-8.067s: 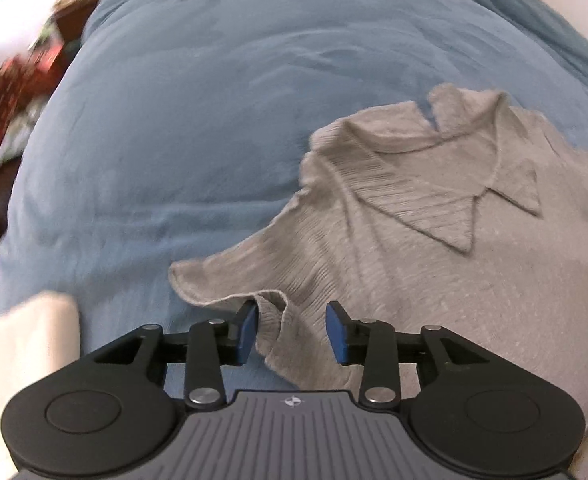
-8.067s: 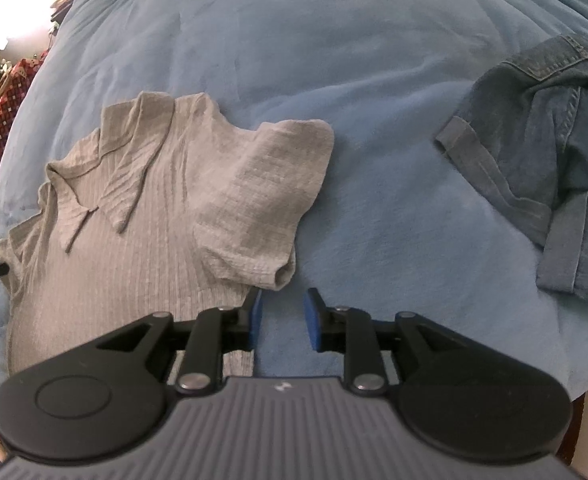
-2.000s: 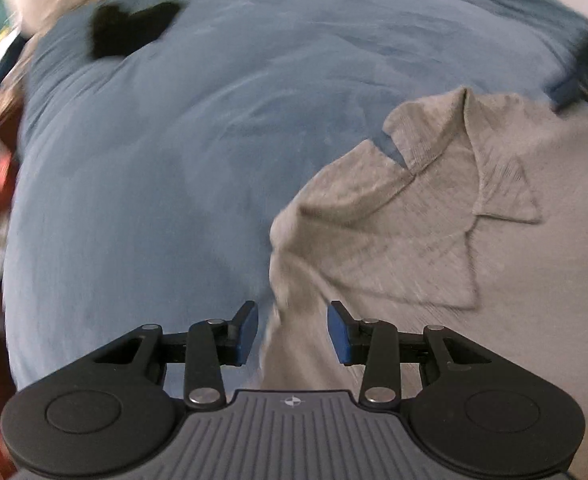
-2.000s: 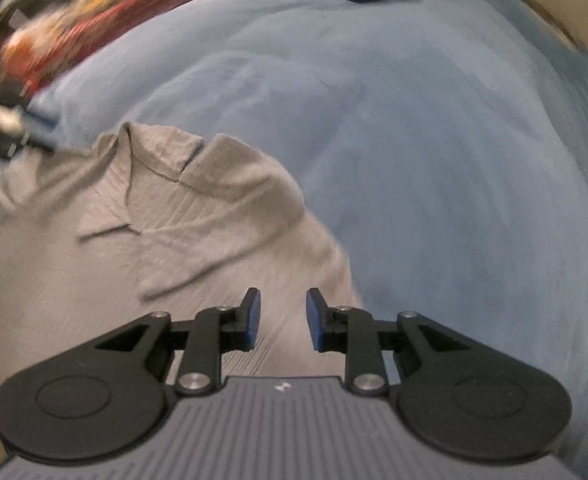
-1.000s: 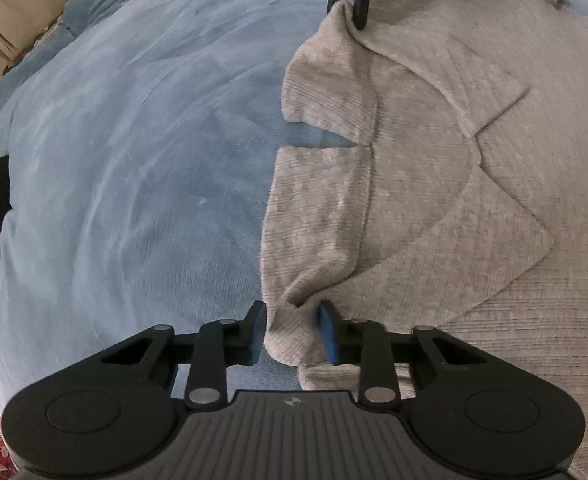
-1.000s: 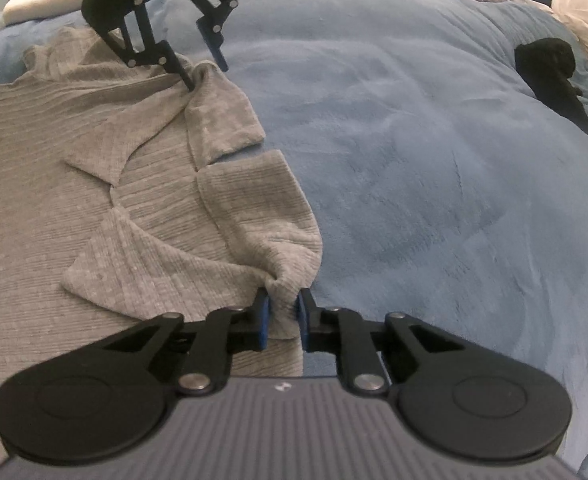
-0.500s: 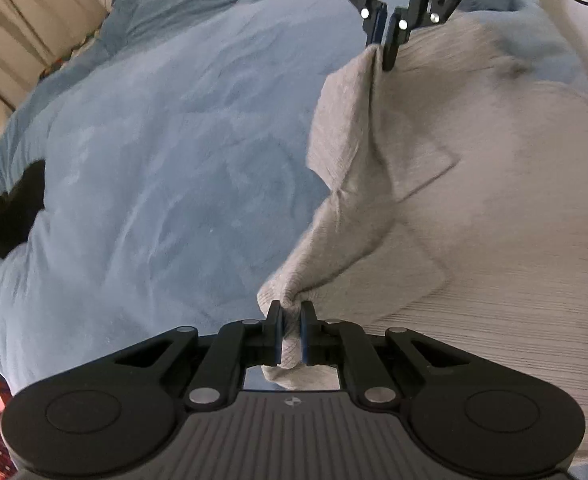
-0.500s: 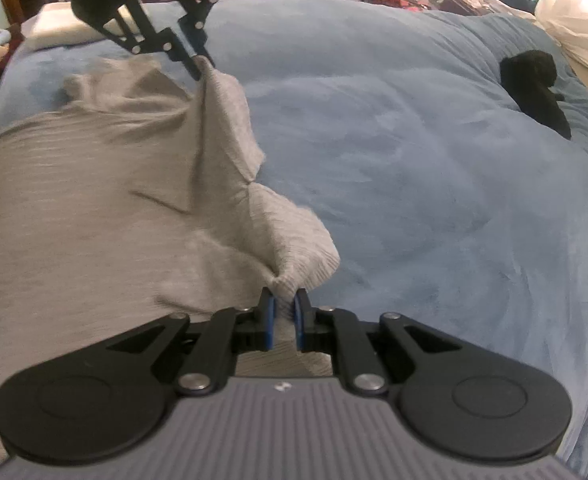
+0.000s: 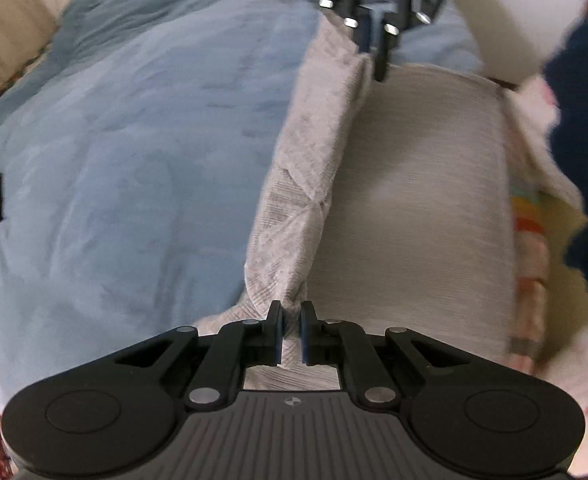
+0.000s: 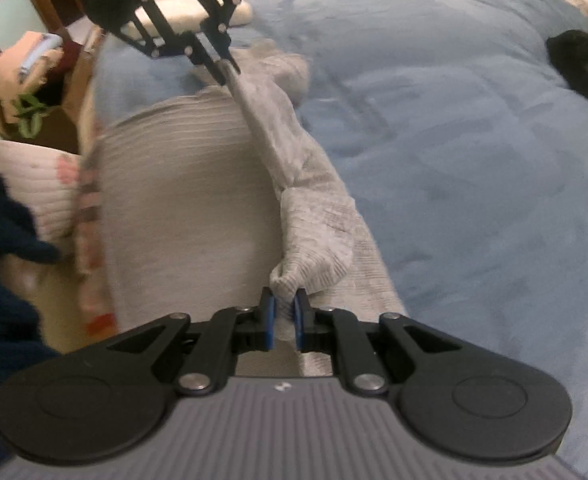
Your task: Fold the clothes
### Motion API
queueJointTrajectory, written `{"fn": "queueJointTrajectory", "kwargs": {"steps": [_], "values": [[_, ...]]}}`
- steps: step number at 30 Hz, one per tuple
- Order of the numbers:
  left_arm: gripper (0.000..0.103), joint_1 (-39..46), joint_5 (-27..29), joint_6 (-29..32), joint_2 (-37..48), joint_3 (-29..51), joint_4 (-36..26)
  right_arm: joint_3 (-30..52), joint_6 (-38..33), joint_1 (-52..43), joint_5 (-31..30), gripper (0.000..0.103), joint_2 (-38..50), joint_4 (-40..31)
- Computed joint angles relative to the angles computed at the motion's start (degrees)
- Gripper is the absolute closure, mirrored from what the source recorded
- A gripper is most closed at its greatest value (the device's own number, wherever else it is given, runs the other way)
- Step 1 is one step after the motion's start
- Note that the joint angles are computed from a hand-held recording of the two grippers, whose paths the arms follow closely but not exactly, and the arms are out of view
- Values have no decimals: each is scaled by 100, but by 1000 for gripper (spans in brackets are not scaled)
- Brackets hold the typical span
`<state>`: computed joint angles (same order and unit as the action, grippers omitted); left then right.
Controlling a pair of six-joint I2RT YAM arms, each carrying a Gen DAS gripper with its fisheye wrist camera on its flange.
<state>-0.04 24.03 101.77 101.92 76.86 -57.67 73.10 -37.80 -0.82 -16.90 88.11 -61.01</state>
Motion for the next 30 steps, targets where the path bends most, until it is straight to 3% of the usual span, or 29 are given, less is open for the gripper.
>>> {"fn": "queueJointTrajectory", "kwargs": {"steps": [3, 6, 15, 19, 25, 30], "values": [[95, -16, -73, 161, -13, -62, -51, 63, 78, -16, -165, 93, 33, -131], [95, -142, -52, -287, 242, 262, -3, 442, 166, -294, -374, 93, 418, -193], [95, -860, -265, -3575, 2651, 2914, -70, 2025, 595, -1111, -748, 93, 2339, -212], [95, -1012, -314, -4478, 3567, 3895, -111, 2627, 974, -1334, -798, 93, 3194, -35], [95, -1204, -586, -5227, 4542, 4913, 106, 3406, 1237, -1509, -578, 94, 4095, 228], [96, -1258, -707, -5492, 4813, 5165, 494, 4049, 1228, -1523, -246, 94, 4542, 347]]}}
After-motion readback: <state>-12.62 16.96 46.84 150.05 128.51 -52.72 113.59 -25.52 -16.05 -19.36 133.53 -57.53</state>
